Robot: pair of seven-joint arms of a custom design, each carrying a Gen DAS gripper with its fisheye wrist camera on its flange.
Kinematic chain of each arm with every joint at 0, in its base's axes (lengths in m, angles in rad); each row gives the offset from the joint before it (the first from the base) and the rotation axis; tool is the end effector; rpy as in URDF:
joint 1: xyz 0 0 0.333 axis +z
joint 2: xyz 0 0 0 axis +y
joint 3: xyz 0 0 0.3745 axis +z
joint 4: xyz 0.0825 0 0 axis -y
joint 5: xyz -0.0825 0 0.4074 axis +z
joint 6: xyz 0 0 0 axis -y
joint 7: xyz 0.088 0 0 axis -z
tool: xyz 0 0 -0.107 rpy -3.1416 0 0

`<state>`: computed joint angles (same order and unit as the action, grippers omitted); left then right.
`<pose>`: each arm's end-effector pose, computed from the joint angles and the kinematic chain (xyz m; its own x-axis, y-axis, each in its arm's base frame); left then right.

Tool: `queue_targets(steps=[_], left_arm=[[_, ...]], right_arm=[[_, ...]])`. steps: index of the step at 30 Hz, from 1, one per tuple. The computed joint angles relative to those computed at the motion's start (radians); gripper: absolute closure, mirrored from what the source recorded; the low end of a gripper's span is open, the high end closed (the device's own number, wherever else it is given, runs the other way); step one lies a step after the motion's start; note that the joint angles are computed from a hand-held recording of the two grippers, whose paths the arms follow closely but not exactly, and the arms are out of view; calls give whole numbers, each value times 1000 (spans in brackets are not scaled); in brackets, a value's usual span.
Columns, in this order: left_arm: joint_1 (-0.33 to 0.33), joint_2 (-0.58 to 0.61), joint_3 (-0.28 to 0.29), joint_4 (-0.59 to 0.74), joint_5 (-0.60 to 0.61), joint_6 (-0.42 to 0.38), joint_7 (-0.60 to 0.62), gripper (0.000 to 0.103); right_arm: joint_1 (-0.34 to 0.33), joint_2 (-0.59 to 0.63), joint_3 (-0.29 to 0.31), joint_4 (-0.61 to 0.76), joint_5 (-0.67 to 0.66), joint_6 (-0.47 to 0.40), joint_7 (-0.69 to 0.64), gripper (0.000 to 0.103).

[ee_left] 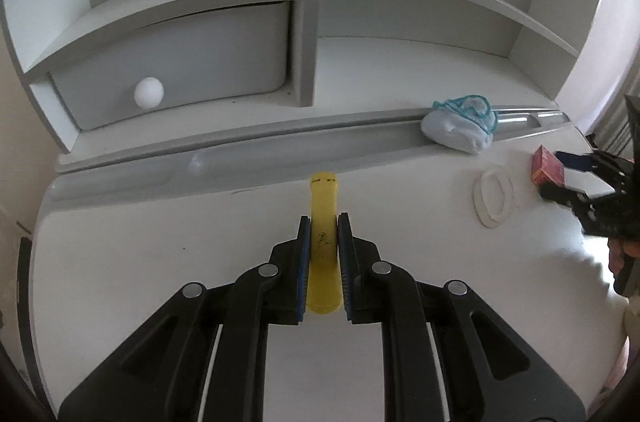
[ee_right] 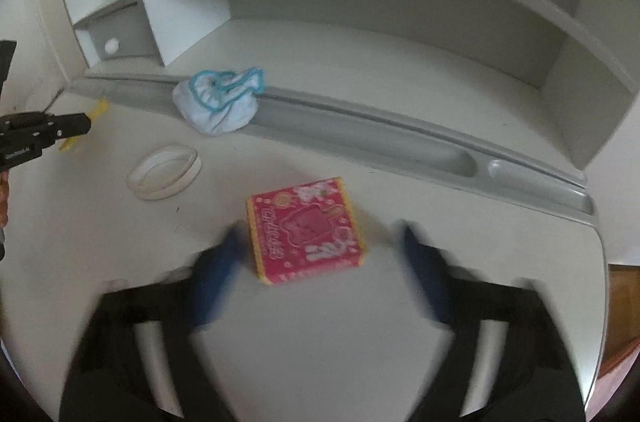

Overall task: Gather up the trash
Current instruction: 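Grasp the pink box with the right tool while the left tool grasps the yellow plastic piece, then carry the pink box and yellow piece over the black bin and open both tools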

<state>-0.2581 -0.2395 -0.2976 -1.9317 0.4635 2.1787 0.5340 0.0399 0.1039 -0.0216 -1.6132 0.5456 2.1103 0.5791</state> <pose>0.4547 -0.2871 0.6943 0.2668 -0.9612 0.0704 -0.7371 -0.2506 -0.6276 0.6587 0.0370 0.6607 0.7352 -0.6776 -0.0205 -0.5523 -0.5812 -0.5977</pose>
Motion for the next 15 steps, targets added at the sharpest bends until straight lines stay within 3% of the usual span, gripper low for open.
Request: queue_targets(steps=[9, 15], left_arm=[[-26, -12, -25, 36, 7, 4, 15, 90], [-79, 55, -82, 134, 41, 27, 24, 91]], right_arm=[[-39, -106, -42, -81, 38, 3, -14, 49], [-93, -227, -107, -197, 64, -58, -24, 49]])
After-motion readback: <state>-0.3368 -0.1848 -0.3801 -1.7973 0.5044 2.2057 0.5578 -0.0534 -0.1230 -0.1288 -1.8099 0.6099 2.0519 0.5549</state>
